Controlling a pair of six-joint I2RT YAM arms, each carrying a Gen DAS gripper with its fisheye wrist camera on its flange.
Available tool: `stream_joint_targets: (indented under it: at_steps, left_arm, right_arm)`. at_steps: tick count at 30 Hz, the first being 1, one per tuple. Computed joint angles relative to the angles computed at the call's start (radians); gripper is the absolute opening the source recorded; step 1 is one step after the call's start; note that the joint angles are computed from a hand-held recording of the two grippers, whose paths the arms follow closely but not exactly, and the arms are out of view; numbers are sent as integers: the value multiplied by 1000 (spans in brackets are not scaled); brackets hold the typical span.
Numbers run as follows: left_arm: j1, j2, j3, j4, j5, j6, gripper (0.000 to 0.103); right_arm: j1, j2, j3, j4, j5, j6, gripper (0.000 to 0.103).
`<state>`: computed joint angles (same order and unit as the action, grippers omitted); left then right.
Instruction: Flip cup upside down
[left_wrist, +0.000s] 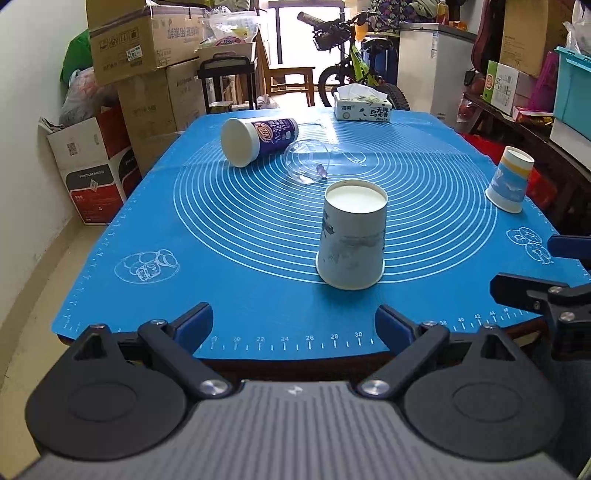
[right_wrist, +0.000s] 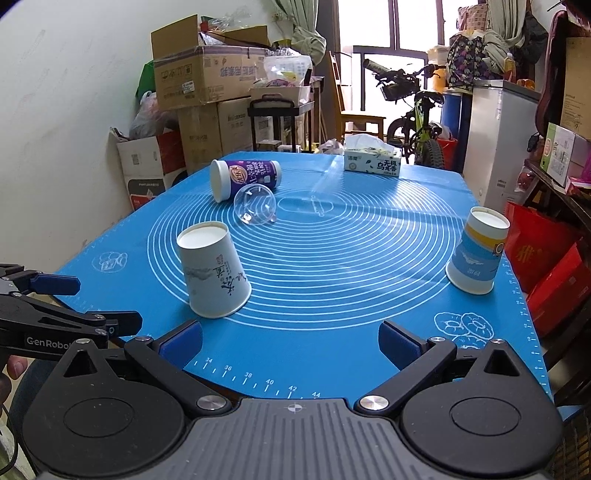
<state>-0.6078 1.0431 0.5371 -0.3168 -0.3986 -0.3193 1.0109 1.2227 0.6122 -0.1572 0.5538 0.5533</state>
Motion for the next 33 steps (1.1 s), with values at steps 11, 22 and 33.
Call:
stream_joint_targets:
  at_steps: [11, 22, 33]
  left_arm:
    - [-4, -3, -4, -3, -4, 15, 94]
    - [-10, -6, -4, 3, -5, 18, 94]
    - [-6, 0, 2, 3, 5, 20, 94]
  right_arm:
    - [5, 1, -1, -2, 0, 1, 103]
    - [6, 1, -1, -2, 0, 3, 103]
    - [5, 1, -4, -1, -2, 5, 103]
